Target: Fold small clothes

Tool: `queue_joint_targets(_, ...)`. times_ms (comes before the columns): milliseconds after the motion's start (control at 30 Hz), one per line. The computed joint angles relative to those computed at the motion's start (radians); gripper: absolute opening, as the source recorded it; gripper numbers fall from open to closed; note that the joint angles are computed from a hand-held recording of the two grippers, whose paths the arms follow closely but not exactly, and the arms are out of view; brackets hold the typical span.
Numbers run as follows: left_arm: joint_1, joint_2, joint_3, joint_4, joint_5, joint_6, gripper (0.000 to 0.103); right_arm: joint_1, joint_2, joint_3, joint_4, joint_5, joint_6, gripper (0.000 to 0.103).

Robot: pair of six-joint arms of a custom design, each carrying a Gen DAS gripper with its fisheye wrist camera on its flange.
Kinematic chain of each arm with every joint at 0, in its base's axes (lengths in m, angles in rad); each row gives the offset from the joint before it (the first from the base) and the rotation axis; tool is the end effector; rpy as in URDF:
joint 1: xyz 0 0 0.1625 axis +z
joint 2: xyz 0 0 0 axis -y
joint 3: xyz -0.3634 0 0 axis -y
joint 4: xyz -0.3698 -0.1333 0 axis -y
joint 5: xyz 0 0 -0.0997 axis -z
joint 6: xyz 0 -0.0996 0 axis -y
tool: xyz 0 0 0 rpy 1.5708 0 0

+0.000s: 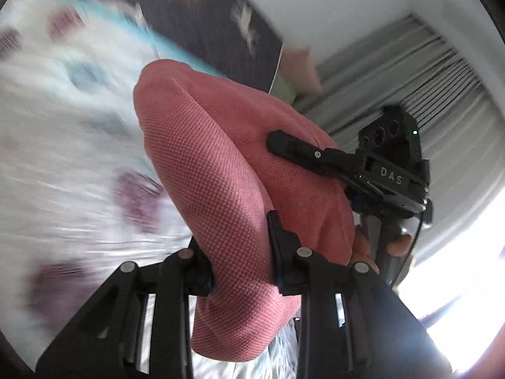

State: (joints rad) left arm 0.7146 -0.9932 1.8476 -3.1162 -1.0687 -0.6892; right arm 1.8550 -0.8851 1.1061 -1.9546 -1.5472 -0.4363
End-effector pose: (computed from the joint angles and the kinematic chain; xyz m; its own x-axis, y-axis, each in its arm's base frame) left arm -0.3146 -0.5129 0.1843 -0.9923 0.0347 0.1191 -0.0634 0.6830 -0.7277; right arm 0.3280 -0.6391 0.2806 -0.7518 -0.6577 0.0474 -0.6558 0.7385 -0.1567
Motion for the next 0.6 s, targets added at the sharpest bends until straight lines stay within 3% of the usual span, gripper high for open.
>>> queue_joint_targets(67, 0.045, 0.162, -0.151, 0.042, -0.029, 0.026, 0.029, -0.097, 0.058, -0.106, 0.029, -0.054, -0.004, 0.025)
queue_joint_targets(133, 0.063, 0.321, -0.309, 0.108, 0.016, 0.080, 0.029, -0.160, 0.125, -0.213, 0.065, -0.077, -0.009, 0.025)
queue_joint_targets(200, 0.067, 0.398, -0.382, 0.149, 0.058, 0.091, 0.029, -0.220, 0.202, -0.330, 0.100, -0.068, 0.018, 0.025)
queue_joint_targets(233, 0.063, 0.424, -0.392, 0.132, 0.089, 0.105, 0.029, -0.240, 0.222, -0.357, 0.112, -0.053, 0.015, 0.025)
queue_joint_targets(333, 0.031, 0.442, -0.373, 0.127, 0.243, 0.162, 0.029, -0.304, 0.266, -0.416, 0.176, 0.097, -0.062, 0.026)
queue_joint_targets(367, 0.036, 0.443, -0.371, 0.140, 0.248, 0.165, 0.029, -0.313, 0.268, -0.409, 0.182, 0.114, -0.096, 0.027)
queue_joint_targets(433, 0.060, 0.422, -0.360, 0.194, 0.199, 0.110, 0.034, -0.313, 0.278, -0.404, 0.169, 0.075, -0.099, 0.032)
queue_joint_targets(467, 0.086, 0.412, -0.350, 0.187, 0.145, 0.064, 0.041, -0.311, 0.294, -0.416, 0.164, 0.029, -0.086, 0.047)
queue_joint_targets(500, 0.120, 0.393, -0.322, 0.138, 0.048, 0.010, 0.041, -0.303, 0.303, -0.414, 0.148, -0.031, -0.070, 0.057)
queue_joint_targets(533, 0.138, 0.374, -0.301, 0.115, -0.013, -0.023, 0.041, -0.304, 0.299, -0.402, 0.134, -0.050, -0.076, 0.057)
queue_joint_targets(567, 0.149, 0.348, -0.281, 0.122, -0.059, -0.050, 0.041, -0.297, 0.290, -0.396, 0.129, -0.080, -0.077, 0.067)
queue_joint_targets(600, 0.144, 0.309, -0.252, 0.141, -0.069, -0.060, 0.041, -0.283, 0.270, -0.367, 0.082, -0.152, -0.076, 0.086)
